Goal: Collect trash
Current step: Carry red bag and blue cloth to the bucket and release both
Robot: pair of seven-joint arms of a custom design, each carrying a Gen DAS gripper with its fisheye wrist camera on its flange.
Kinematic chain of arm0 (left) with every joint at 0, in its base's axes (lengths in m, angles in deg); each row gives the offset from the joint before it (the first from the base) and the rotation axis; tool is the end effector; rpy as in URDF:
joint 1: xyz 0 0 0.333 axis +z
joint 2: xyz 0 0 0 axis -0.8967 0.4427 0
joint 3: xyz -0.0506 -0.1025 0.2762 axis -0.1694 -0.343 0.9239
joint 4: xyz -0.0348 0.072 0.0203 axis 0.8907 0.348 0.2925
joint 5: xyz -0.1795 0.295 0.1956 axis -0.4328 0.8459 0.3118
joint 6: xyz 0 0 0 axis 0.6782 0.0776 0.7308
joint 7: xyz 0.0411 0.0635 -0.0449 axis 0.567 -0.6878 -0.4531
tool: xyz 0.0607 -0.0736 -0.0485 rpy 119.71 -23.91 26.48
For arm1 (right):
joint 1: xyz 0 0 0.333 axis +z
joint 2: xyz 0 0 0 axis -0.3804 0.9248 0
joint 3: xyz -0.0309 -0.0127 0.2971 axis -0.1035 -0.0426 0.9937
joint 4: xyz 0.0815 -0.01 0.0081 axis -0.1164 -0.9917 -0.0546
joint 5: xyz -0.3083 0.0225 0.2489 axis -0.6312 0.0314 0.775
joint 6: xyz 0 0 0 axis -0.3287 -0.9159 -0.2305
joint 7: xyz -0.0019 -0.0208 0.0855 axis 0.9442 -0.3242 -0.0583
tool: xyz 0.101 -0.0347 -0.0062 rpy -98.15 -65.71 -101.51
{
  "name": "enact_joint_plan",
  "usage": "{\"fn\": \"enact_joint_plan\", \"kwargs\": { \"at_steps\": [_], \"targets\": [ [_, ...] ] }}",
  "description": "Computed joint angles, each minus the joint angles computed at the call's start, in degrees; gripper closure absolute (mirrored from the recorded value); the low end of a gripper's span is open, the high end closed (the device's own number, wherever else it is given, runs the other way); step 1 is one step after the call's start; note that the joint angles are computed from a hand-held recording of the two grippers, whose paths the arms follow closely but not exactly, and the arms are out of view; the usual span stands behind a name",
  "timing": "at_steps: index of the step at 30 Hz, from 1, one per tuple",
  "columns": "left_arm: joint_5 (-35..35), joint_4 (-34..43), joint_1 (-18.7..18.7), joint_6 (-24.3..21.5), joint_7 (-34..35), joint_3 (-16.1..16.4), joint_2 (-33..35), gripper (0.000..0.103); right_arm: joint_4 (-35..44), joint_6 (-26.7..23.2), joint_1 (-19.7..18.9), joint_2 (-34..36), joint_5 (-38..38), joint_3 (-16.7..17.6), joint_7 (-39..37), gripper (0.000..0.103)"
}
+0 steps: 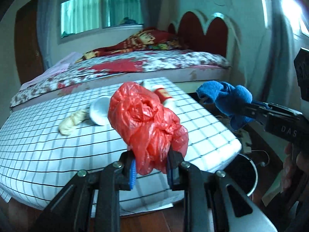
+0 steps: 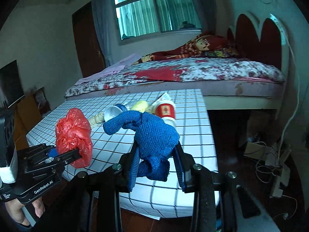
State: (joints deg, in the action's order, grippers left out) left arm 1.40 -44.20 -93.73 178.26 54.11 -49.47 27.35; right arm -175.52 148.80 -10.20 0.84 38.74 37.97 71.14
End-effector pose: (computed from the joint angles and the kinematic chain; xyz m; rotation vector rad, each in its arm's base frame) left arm 0.5206 -0.2314 0.4140 -1.3339 1.9757 -1.0530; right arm 0.4917 0.1417 0.4349 -1.5879 1.4739 -0.7191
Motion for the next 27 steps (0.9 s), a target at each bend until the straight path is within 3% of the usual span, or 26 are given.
{"fn": "enact_joint_plan", "kwargs": {
  "at_steps": [5, 7, 11, 16, 21, 23, 25, 27],
  "targets": [
    [9.00, -0.87, 6.02, 0.31, -6.72, -8.15, 0.14, 0.078, -6.61, 0.76, -2.87, -5.65, 1.73, 0.83, 0.15, 0.067],
    [11.07, -1.07, 5.89, 0.18, -8.35, -9.01, 0.20, 0.078, -9.08, 0.54, -4.88, -7.91, 2.33, 1.76, 0.08, 0.067],
    [20.01, -0.42, 10.97, -0.88, -15.04, -15.20, 1.47, 0.078, -14.13, -0.40, -7.66, -12.51, 0.53, 1.21, 2.20, 0.067],
    [28.53, 1.18, 16.87, -2.75, -20.17, -23.54, 4.04, 0.078, -19.09, -2.39, -9.79, -16.87, -3.66, -1.67, 4.75, 0.067],
    [32.93, 3.66, 19.41, -5.97, -22.02, -28.88, 7.59, 0.078, -21.97, -4.01, -11.64, -17.73, -7.71, -4.31, 6.86, 0.066],
    [33.38, 5.10, 20.13, -7.67, -21.63, -30.58, 9.59, 0.078, -22.55, -4.73, -12.15, -17.26, -9.39, -5.54, 7.73, 0.066],
    [32.97, 6.92, 20.39, -9.79, -20.73, -31.81, 11.73, 0.078, -22.48, -6.23, -10.92, -15.95, -11.62, -9.00, 8.58, 0.066],
    [32.50, 8.99, 18.39, -11.97, -20.22, -30.41, 13.72, 0.078, -22.29, -6.94, -9.23, -14.42, -13.82, -12.48, 9.09, 0.066]
  ]
}}
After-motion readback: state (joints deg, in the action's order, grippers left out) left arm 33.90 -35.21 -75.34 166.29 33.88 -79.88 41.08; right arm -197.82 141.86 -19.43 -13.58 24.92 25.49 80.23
